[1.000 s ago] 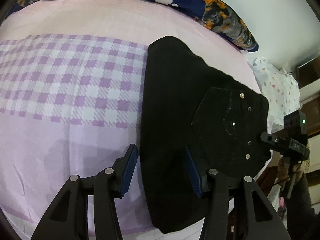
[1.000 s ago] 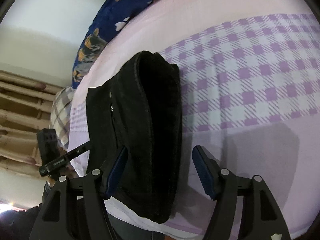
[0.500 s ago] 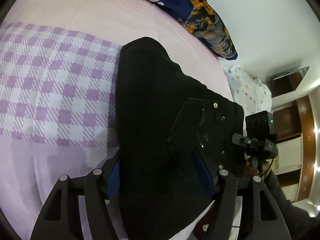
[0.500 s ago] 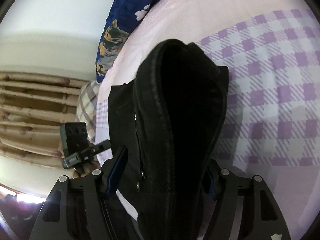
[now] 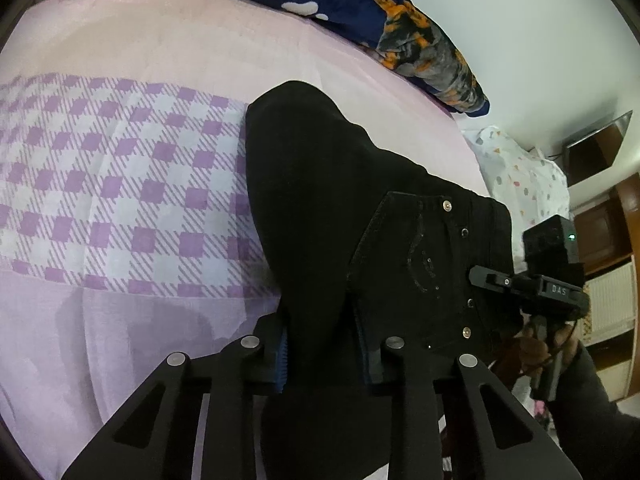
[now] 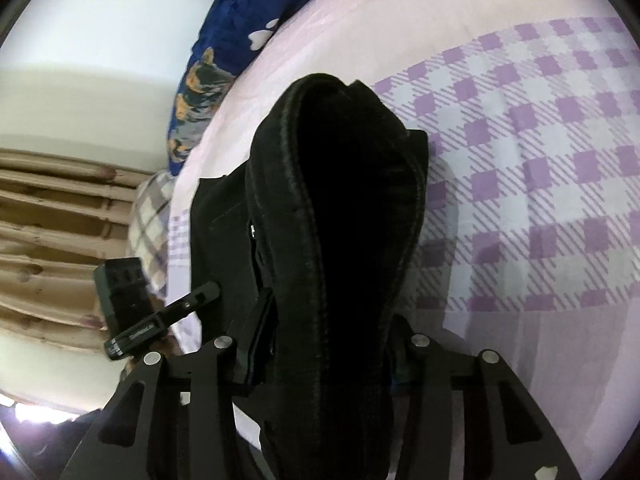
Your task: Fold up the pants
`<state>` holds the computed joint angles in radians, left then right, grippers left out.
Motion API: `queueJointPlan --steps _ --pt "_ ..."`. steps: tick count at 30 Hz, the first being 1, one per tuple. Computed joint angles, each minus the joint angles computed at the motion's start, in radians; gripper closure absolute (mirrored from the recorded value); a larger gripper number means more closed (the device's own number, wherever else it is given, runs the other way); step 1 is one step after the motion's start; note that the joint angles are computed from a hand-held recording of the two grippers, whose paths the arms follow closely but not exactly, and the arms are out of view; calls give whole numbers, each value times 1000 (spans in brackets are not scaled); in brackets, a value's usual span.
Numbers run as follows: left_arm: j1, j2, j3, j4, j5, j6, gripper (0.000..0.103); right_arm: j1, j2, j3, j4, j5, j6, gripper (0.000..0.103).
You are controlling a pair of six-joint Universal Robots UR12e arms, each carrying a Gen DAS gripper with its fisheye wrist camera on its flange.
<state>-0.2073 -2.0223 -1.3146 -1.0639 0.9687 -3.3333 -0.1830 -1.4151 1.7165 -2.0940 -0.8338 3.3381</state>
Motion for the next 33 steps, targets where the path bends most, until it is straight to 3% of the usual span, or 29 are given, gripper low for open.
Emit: queueJointPlan --steps 2,6,13,24,33 --pt "-7 3 2 12 34 8 80 15 -2 -2 -29 -49 24 65" --pt "-16 10 2 29 78 27 83 22 -15 15 -89 -75 70 72" --pt "-37 26 20 37 164 84 91 52 -24 -2 -134 -138 118 75" --pt "-18 61 -5 117 200 83 93 85 -16 -27 -183 -115 156 76" --pt "19 77 -28 176 236 41 93 128 57 -107 -207 -86 144 76"
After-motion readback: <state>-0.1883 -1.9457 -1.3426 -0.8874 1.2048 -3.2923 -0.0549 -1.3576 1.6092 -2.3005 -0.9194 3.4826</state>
